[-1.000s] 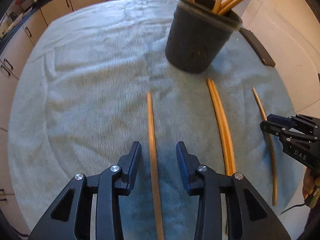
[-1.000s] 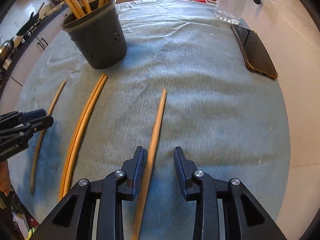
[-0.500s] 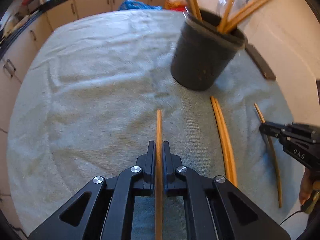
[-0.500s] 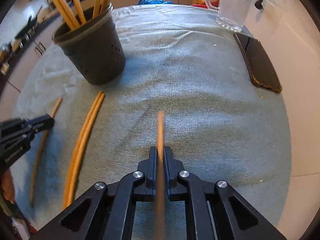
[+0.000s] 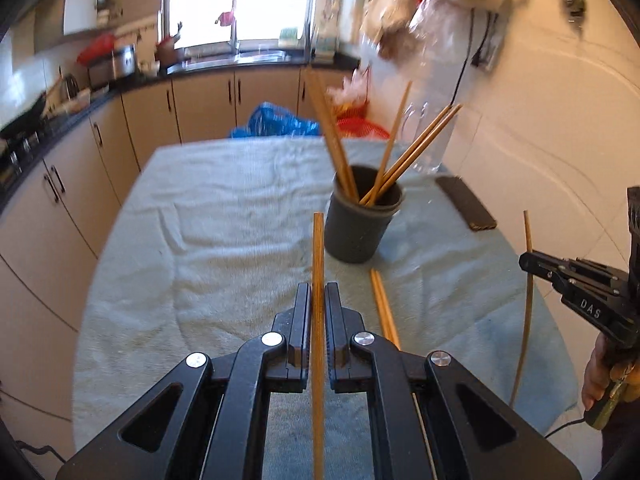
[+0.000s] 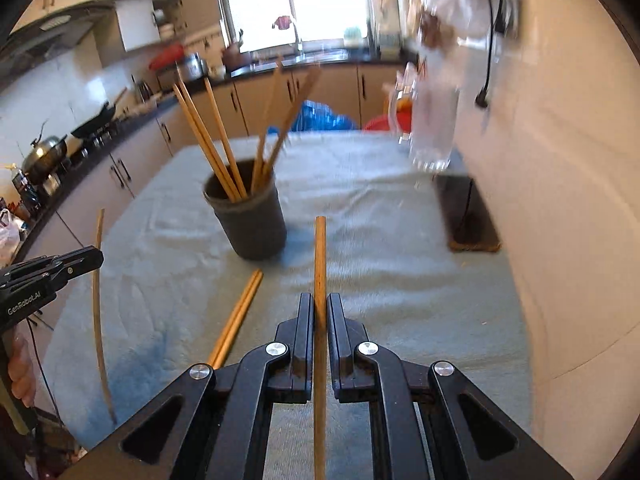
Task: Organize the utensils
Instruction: 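Raise both held chopsticks upright and carry them above the black holder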
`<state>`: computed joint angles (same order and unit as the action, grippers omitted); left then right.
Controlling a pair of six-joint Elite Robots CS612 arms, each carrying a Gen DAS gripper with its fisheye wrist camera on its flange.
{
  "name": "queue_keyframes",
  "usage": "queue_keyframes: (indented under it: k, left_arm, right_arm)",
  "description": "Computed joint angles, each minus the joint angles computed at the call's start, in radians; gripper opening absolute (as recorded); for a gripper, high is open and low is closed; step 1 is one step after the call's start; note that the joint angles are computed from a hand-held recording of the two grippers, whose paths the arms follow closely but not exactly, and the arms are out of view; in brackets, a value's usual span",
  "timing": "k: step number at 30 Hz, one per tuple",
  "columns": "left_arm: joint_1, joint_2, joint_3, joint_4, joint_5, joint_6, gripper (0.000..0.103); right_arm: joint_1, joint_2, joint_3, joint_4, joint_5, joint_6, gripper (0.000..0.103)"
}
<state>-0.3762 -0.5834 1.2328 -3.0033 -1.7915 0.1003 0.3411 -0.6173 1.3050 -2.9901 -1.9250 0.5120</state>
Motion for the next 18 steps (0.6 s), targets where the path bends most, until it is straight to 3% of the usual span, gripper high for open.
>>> queue_keyframes:
  k: [6,18]
  left_arm:
    - [-0.009,-0.054,0.118,-0.164,0.029,0.058,0.006]
    - [-0.001,-0.111,0.241,-0.294,0.015,0.069,0.006]
  right_arm:
    - [0.021,-0.029,0.045,-0.074,-0.036,-0.016,0.007]
    - [0.054,-0.066,0.122,-0.162,-0.082,-0.033,0.007]
